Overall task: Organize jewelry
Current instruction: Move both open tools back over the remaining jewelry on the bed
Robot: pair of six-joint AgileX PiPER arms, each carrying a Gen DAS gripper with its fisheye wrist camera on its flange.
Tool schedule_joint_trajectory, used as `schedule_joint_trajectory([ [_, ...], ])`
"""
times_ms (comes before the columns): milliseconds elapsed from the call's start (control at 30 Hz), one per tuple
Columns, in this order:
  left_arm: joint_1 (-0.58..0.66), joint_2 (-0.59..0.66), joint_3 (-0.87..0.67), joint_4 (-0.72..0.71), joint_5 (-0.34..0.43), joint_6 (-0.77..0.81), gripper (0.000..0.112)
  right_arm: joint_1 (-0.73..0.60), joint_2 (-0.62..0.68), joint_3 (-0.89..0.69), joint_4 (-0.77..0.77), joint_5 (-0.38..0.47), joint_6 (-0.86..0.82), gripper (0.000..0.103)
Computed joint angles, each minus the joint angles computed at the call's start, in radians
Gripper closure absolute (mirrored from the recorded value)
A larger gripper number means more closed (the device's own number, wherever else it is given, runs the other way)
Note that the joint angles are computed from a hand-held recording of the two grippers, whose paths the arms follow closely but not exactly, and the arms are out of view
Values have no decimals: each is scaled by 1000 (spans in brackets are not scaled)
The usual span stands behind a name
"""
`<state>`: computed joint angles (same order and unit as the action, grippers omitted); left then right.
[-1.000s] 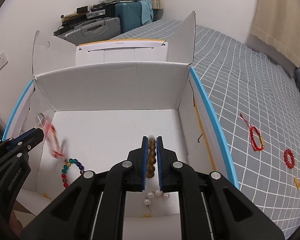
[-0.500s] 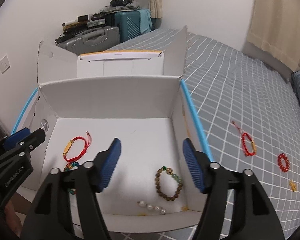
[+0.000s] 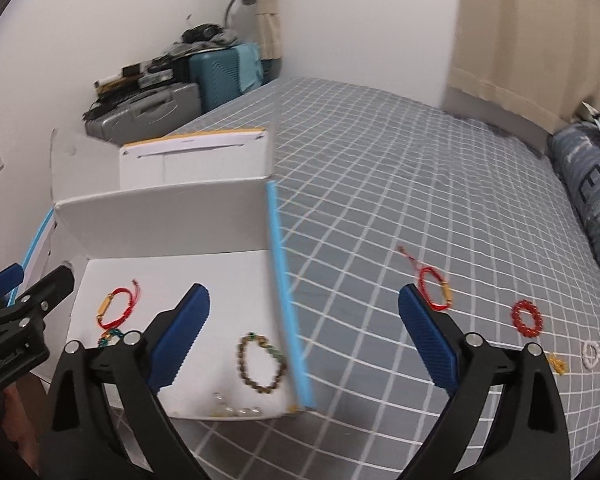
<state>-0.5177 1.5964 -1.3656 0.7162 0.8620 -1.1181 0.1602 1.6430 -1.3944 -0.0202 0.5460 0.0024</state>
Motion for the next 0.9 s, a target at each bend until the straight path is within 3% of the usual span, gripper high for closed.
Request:
schedule_joint_trajectory([
  [400,-146,166,-253,-15,113,34,15,-254,-53,34,207,10,-264,8],
  [633,-216,292,-419,-41,137,78,15,-404,-40,27,296,15,-430,8],
  [733,-251,382,-551,-54,178,115,15,-469,-21,13,339,22,-496,8],
  [900,-278,612,-938,-153,298,270,15,-588,29,-33,422,59,-609,8],
])
